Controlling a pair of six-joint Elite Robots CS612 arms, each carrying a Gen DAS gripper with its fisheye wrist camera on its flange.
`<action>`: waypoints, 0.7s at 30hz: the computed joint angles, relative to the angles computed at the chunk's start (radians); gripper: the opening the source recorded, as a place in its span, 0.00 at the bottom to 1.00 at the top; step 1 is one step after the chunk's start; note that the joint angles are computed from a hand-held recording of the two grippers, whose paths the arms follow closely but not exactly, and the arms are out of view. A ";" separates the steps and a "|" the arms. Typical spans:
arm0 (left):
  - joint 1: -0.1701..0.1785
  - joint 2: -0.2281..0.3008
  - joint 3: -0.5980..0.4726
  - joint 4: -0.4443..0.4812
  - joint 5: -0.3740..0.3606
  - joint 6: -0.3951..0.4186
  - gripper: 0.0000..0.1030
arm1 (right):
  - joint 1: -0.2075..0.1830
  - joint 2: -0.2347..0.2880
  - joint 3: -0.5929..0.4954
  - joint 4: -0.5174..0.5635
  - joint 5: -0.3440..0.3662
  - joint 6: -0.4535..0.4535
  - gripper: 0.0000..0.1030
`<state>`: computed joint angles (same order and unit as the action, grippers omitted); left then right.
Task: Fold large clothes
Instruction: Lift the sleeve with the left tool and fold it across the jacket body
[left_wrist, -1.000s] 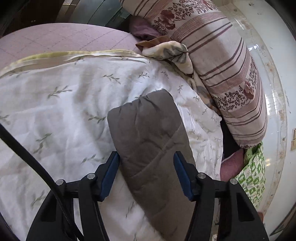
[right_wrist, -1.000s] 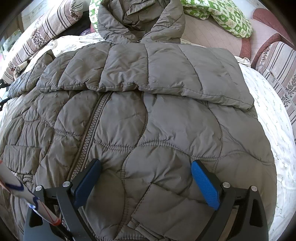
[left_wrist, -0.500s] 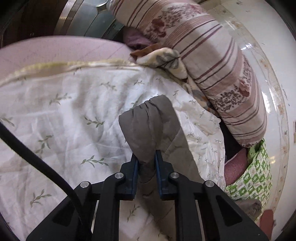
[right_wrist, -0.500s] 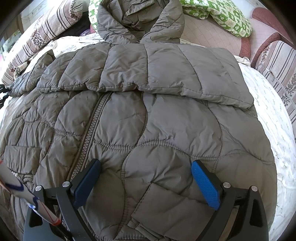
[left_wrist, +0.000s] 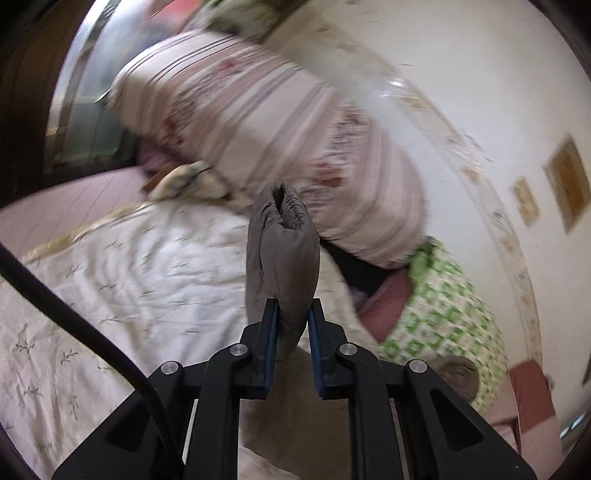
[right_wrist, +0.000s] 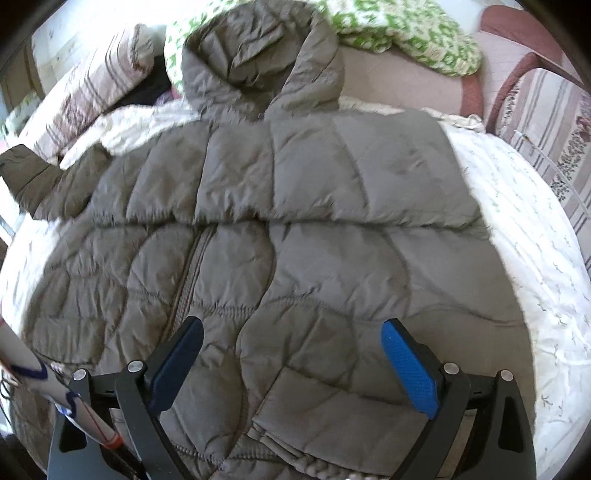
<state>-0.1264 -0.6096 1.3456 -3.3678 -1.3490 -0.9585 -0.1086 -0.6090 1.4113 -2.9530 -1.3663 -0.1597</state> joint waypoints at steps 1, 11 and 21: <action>-0.012 -0.016 0.004 -0.001 0.005 0.025 0.15 | -0.004 -0.004 0.005 -0.017 0.004 0.011 0.97; -0.125 -0.115 0.007 -0.003 0.013 0.195 0.15 | -0.047 -0.036 0.048 -0.170 0.023 0.130 0.97; -0.244 -0.074 -0.121 0.126 -0.046 0.354 0.15 | -0.091 -0.048 0.064 -0.249 0.027 0.245 0.97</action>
<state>-0.3704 -0.6834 1.2244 -3.2419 -1.3948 -0.6047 -0.2001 -0.6573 1.4754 -3.2023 -1.3388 0.0853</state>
